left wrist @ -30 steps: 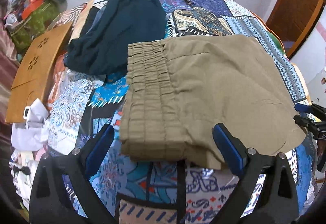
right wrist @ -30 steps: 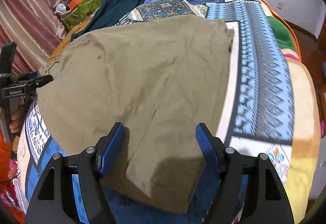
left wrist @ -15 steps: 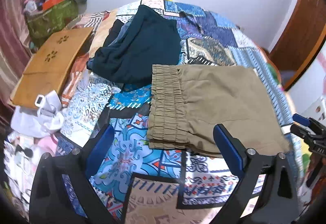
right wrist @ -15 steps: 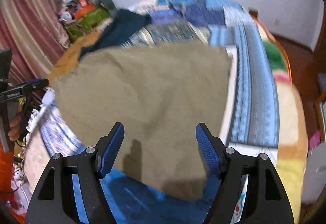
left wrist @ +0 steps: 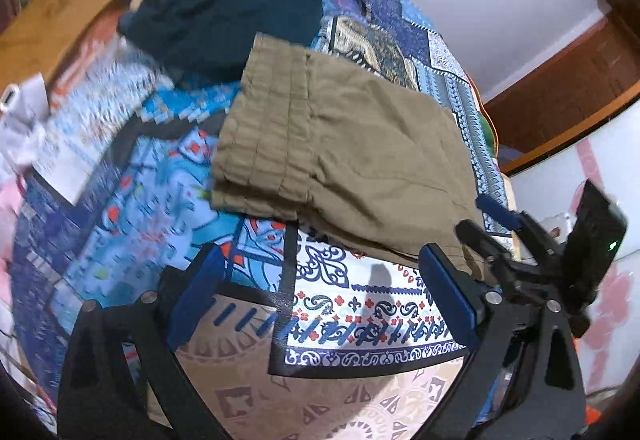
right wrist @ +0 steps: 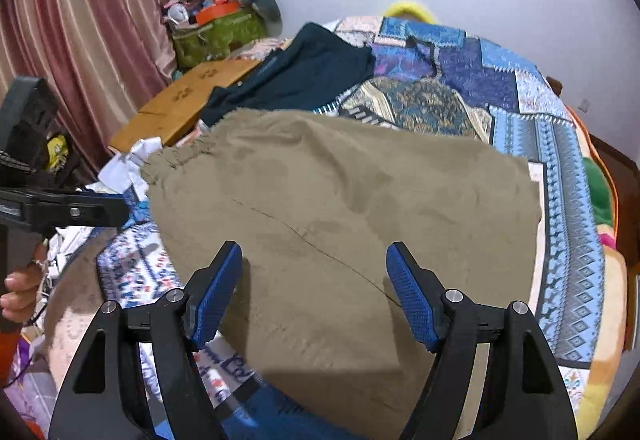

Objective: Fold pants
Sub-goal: 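Lay the folded khaki pants on the quilt and open both grippers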

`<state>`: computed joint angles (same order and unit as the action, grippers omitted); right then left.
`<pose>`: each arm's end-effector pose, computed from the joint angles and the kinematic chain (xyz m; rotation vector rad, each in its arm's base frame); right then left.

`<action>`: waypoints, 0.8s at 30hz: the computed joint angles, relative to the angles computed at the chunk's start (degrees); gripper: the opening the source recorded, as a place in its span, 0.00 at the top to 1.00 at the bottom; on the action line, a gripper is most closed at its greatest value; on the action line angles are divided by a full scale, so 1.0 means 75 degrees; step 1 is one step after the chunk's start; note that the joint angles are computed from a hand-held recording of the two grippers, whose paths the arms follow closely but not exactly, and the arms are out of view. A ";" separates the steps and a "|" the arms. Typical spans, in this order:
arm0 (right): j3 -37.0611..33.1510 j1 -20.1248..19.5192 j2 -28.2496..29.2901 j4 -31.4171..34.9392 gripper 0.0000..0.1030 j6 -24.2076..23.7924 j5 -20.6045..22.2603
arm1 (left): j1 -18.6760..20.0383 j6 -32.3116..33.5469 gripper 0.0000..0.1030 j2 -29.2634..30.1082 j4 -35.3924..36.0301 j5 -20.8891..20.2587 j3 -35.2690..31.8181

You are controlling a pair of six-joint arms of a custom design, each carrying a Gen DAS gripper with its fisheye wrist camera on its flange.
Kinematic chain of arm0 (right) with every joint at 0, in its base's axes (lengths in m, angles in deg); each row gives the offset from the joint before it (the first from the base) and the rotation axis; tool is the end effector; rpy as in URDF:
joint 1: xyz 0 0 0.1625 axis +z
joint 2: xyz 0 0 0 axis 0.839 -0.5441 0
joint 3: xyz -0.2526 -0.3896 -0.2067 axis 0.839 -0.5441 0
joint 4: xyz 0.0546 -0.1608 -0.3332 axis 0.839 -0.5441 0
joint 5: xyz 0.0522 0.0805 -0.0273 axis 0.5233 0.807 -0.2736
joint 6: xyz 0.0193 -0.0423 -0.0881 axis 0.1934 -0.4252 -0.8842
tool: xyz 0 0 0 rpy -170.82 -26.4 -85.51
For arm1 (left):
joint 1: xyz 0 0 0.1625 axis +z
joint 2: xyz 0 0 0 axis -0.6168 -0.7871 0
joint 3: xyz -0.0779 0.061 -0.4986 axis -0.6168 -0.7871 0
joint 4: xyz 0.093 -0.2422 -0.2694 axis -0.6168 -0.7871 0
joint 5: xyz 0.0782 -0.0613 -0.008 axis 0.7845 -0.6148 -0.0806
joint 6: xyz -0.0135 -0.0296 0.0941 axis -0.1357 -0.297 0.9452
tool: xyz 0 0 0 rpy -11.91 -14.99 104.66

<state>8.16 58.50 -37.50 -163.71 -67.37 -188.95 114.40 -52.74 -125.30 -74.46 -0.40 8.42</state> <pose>0.4507 -0.7570 0.0167 0.6763 -2.4601 0.7283 -0.0326 -0.8284 0.3910 0.2542 2.8189 -0.4505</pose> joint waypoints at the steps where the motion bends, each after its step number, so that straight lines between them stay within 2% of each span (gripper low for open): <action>1: 0.0016 -0.0028 -0.0009 0.0125 0.31 0.0049 -0.0008 | 0.0028 -0.0074 0.04 0.0032 0.0070 -0.0066 -0.0054; 4: 0.0217 -0.0062 -0.0107 0.0133 0.31 0.0197 0.0139 | 0.0097 -0.0245 0.04 0.0156 0.0202 -0.0301 -0.0269; 11: 0.0295 -0.0124 -0.0188 0.0376 0.31 0.0459 0.0421 | 0.0544 -0.0765 0.04 0.0830 0.1027 -0.1778 -0.1669; 14: 0.0323 -0.0149 -0.0203 0.0378 0.31 0.0492 0.0505 | 0.0637 -0.0997 0.04 0.1109 0.1215 -0.2013 -0.2215; 17: 0.0392 -0.0177 -0.0229 0.0328 0.31 0.0535 0.0610 | 0.0602 -0.1117 0.06 0.1292 0.1217 -0.1809 -0.2518; 19: 0.0431 -0.0194 -0.0255 0.0320 0.31 0.0574 0.0669 | 0.0483 -0.1121 0.24 0.1255 0.0997 -0.1213 -0.2375; 20: 0.0422 -0.0193 -0.0254 0.0325 0.31 0.0584 0.0664 | 0.0372 -0.1022 0.31 0.1194 0.0813 -0.0687 -0.2191; 21: 0.0419 -0.0191 -0.0255 0.0325 0.31 0.0595 0.0655 | 0.0316 -0.0891 0.42 0.1146 0.0667 -0.0382 -0.2045; 24: 0.0495 -0.0194 -0.0314 0.0290 0.31 0.0662 0.0679 | 0.0219 -0.0480 0.54 0.0887 0.0097 -0.0157 -0.1475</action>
